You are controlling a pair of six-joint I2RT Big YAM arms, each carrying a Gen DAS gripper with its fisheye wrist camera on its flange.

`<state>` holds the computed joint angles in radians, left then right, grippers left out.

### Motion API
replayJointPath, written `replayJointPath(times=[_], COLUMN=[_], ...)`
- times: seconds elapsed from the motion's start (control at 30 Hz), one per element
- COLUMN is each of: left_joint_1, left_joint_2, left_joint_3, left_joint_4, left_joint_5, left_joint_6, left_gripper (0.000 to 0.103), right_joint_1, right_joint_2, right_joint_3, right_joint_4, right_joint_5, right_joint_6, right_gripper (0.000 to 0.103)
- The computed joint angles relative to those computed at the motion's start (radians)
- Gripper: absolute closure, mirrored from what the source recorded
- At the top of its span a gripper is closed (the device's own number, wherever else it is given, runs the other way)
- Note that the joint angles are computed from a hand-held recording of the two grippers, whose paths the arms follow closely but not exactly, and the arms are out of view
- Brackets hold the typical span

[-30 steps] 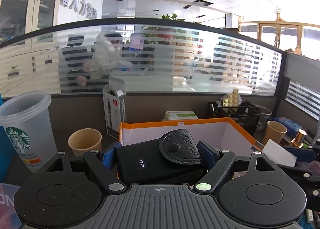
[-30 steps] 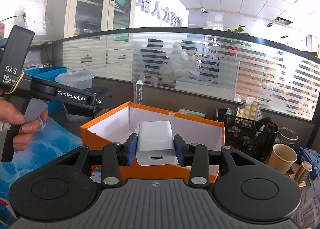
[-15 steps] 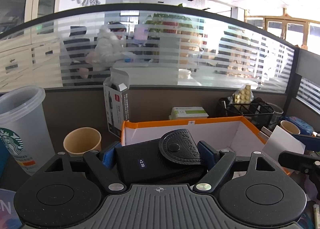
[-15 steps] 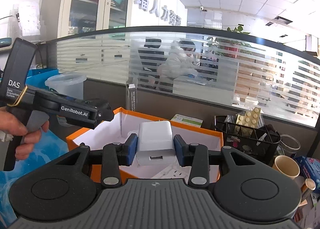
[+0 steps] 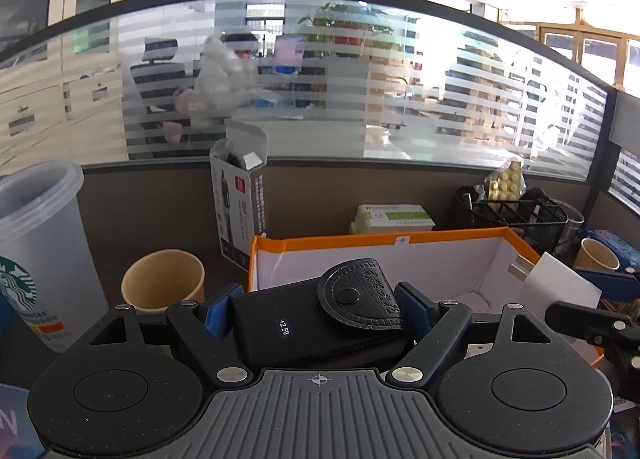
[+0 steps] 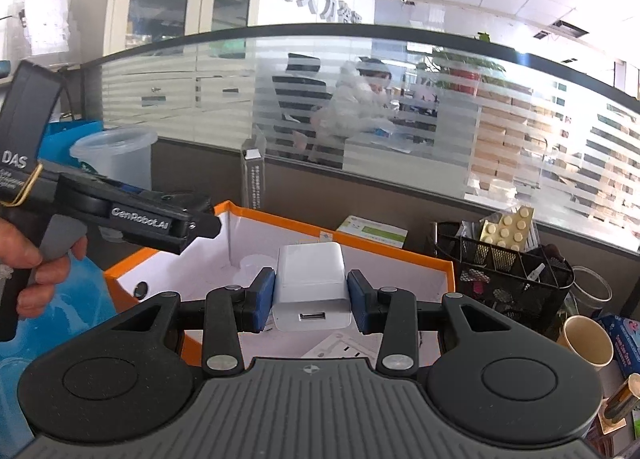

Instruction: Organize rigid objects

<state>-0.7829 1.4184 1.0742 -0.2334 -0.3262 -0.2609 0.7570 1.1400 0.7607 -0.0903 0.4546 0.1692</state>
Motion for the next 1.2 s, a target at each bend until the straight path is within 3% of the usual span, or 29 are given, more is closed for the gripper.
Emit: replayJointPath(times=[1.2], left_joint_1=[-0.015], left_joint_2=[0.097], left_joint_3=[0.056], left_joint_4=[-0.059], left_joint_5=[0.021], left_joint_6=[0.051], left_gripper=[0.02], right_joint_1=[-0.088], right_joint_2=[0.126], right_joint_3=[0.06], right_joint_4=[-0.071], right_joint_5=[-0.061], right_joint_6=[0.023], right_gripper=[0.067])
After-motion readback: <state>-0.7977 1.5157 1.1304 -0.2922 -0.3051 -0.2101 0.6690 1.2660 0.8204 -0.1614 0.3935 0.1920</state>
